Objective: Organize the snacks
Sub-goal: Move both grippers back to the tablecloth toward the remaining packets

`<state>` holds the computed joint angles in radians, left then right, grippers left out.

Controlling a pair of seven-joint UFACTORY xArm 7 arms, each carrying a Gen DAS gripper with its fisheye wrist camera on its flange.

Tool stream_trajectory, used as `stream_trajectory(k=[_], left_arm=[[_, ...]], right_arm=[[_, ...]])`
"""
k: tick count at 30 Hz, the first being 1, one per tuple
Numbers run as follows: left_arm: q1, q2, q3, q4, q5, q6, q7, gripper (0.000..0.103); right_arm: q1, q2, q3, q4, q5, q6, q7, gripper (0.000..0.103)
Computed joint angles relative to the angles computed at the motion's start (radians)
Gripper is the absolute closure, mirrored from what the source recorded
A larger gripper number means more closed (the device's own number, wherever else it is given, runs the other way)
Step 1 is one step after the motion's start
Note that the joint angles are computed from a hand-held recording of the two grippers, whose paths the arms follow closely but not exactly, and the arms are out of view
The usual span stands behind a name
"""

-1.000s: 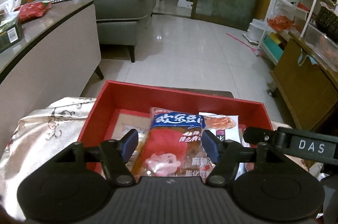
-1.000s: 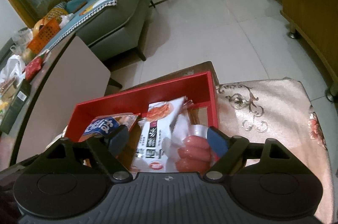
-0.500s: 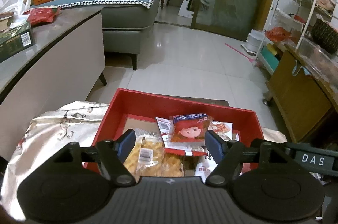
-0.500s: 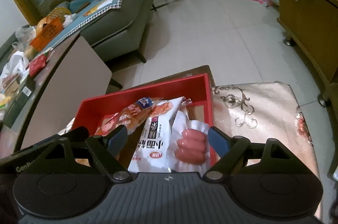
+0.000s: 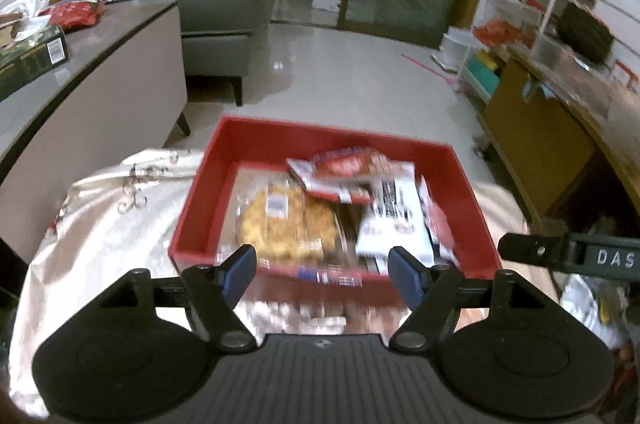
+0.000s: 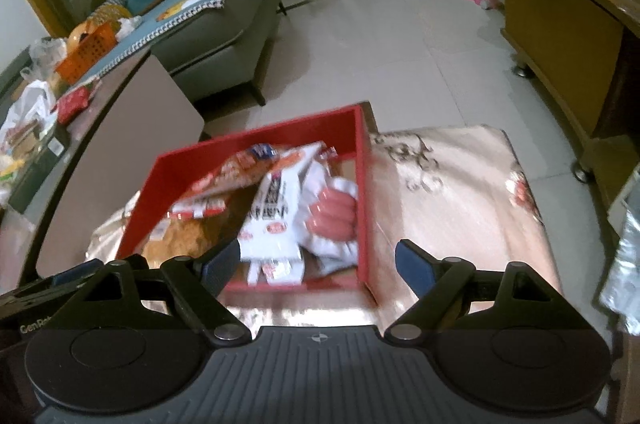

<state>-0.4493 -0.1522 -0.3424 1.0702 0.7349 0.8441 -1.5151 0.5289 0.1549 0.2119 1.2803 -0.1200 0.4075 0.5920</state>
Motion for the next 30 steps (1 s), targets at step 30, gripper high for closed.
stream_trajectory(k=[30], left_arm=[[-0.226,0.369,0.112,0.277,-0.246,0.123,-0.248,0.038]], right_arm=[[-0.04,-0.292,-0.001,-0.288,0.35,-0.026,-0.328,0.01]])
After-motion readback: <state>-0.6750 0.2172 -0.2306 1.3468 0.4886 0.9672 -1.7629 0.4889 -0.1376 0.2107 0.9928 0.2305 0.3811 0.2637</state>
